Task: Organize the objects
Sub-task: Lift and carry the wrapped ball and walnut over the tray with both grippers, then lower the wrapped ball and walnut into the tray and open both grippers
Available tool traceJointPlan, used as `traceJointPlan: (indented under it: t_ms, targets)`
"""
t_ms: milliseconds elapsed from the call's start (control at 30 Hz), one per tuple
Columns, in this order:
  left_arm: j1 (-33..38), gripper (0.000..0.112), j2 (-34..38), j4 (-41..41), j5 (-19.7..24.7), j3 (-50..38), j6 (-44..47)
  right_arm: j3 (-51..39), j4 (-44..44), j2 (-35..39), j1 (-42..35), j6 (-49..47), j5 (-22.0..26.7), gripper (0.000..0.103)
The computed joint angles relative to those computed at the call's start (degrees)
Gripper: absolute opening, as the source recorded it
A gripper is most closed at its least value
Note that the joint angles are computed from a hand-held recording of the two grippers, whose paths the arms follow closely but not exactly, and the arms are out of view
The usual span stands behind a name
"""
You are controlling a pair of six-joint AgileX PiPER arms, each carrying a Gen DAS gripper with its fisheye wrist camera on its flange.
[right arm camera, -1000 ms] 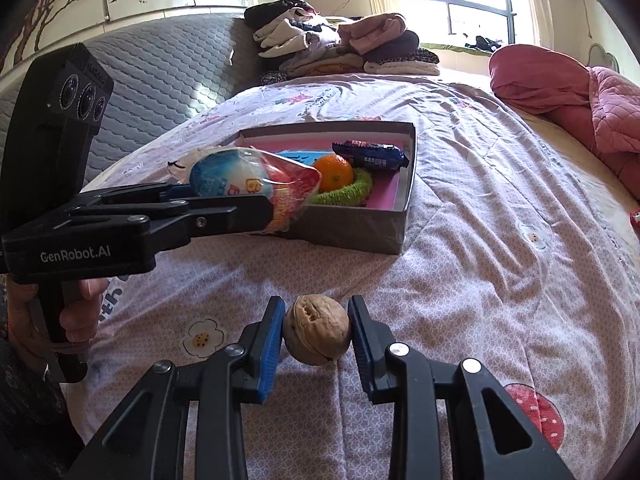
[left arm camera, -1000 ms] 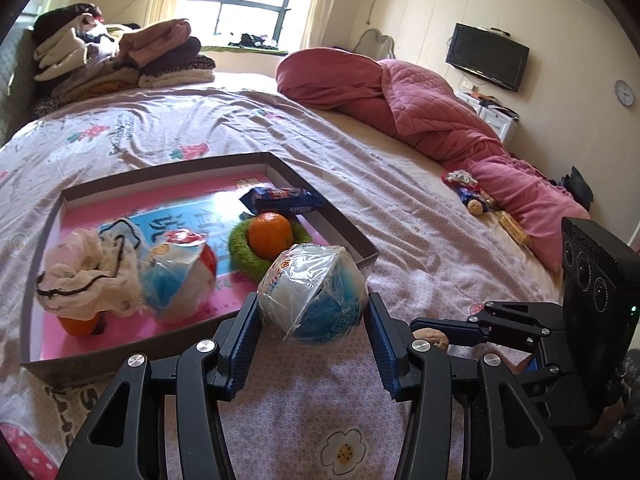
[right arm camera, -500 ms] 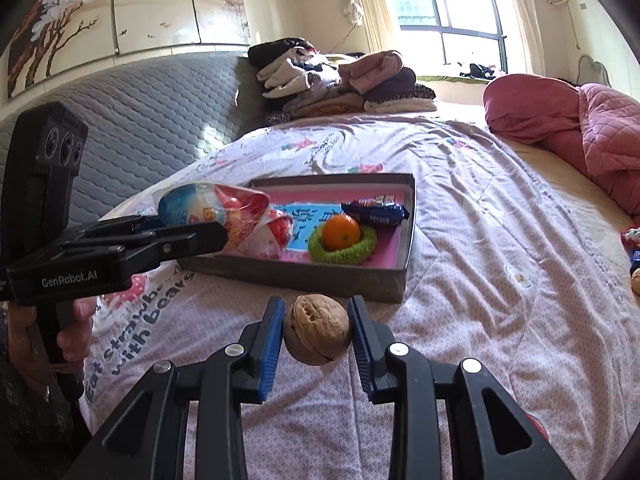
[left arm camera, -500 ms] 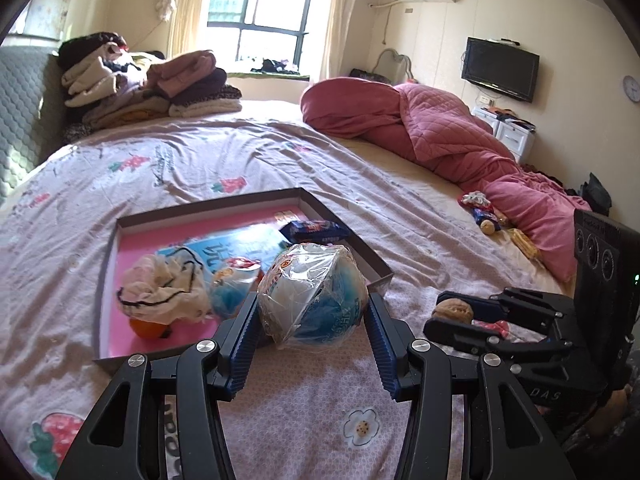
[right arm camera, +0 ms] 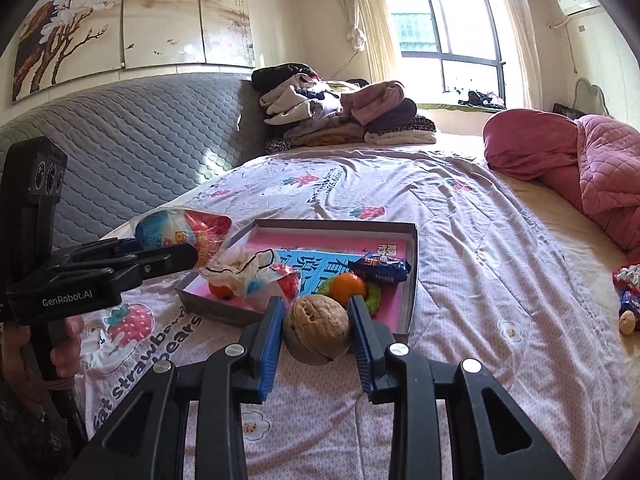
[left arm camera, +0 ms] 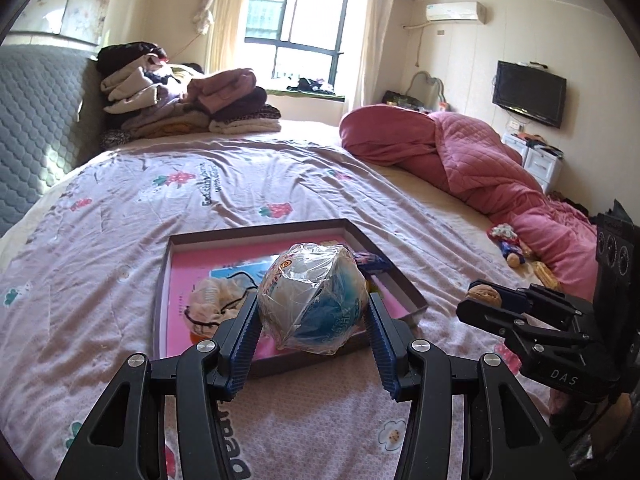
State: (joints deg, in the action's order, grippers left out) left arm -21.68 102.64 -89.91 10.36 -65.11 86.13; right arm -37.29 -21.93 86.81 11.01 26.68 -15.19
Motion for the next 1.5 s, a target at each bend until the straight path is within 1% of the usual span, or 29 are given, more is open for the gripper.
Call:
traceJointPlan:
  t_ms: [67, 133, 167, 200, 333, 400, 533, 600, 633, 700, 767, 800, 867, 1000, 1033, 1100, 1233, 1300, 1333, 1433, 1500]
  targets:
    - [0.3, 0.053, -0.1, -2.7, -1.2, 0.0, 2.5, -0.5, -1.6, 0.1, -0.2, 1.5, 0.2, 0.033]
    - [0.4, 0.053, -0.2, -5.9, -2.6, 0.0, 5.9, -0.9, -0.4, 0.1, -0.1, 0.0, 0.4, 0.033]
    - [0.8, 0.053, -0.2, -6.0, -2.3, -0.1, 5.7, -1.2, -1.3, 0.2, -0.1, 0.6, 0.7, 0.033]
    - [1.2, 0.053, -0.1, -3.7, -1.7, -0.3, 3.3, -1.4, 0.2, 0.2, 0.0, -1.1, 0.7, 0.033]
    - [1.9, 0.053, 0.1, -3.8, -2.1, -0.9, 3.3, -2.7, 0.5, 0.4, 0.4, -1.9, 1.5, 0.033]
    - [2.3, 0.053, 0.3, -1.7, -2.0, -1.5, 1.3, -3.4, 0.6, 0.5, 0.4, -2.3, 1.7, 0.033]
    - [3.1, 0.053, 0.6, -0.8, -2.1, -2.3, 0.2, -5.6, -2.3, 1.1, 0.2, 0.0, 2.1, 0.033]
    - [3.7, 0.053, 0.8, 0.3, -2.1, -2.8, -0.8, -6.5, -1.6, 1.4, 0.4, -1.0, 2.5, 0.033]
    - [3.9, 0.053, 1.0, 2.3, -2.1, -3.4, -2.8, -7.2, -3.6, 1.7, 0.3, 0.7, 2.6, 0.033]
    - [4.5, 0.053, 1.4, 5.4, -1.9, -4.3, -5.5, -8.0, -3.1, 2.1, 0.4, -0.2, 2.9, 0.033]
    - [5.1, 0.053, 1.6, 8.3, -1.8, -5.1, -8.3, -9.0, -6.4, 2.5, 0.1, 2.6, 3.0, 0.033]
    - [5.5, 0.053, 1.8, 9.7, -1.4, -5.5, -9.7, -9.2, -5.9, 2.5, 0.1, 2.0, 3.0, 0.033]
    - [6.2, 0.053, 2.0, 9.9, -1.4, -6.0, -10.0, -10.3, -7.1, 3.2, -0.1, 3.0, 3.4, 0.033]
    - [7.6, 0.053, 4.0, 16.8, -1.6, -8.4, -16.9, -12.3, -6.8, 5.1, -0.7, 2.2, 3.5, 0.033]
    - [8.0, 0.053, 4.6, 17.4, -1.6, -8.9, -17.7, -12.9, -7.0, 5.9, -1.0, 2.2, 3.6, 0.033]
    - [8.7, 0.053, 6.3, 21.7, -1.4, -10.6, -22.2, -14.3, -7.8, 7.5, -1.5, 3.0, 3.9, 0.033]
    - [9.5, 0.053, 10.1, 35.8, -2.1, -14.1, -36.5, -16.6, -8.8, 10.7, -2.4, 3.7, 4.6, 0.033]
    - [9.7, 0.053, 11.8, 39.5, -2.5, -15.4, -40.1, -17.5, -10.3, 12.1, -2.7, 5.2, 4.7, 0.033]
    - [9.7, 0.053, 12.5, 43.4, -2.6, -16.1, -44.0, -17.9, -10.2, 12.8, -2.8, 5.0, 4.8, 0.033]
    - [9.6, 0.053, 14.8, 51.0, -2.8, -17.8, -51.4, -18.5, -10.6, 14.3, -3.1, 5.4, 4.9, 0.033]
    - [9.5, 0.053, 16.6, 57.9, -2.4, -19.5, -58.3, -18.8, -12.1, 15.1, -3.4, 6.9, 4.9, 0.033]
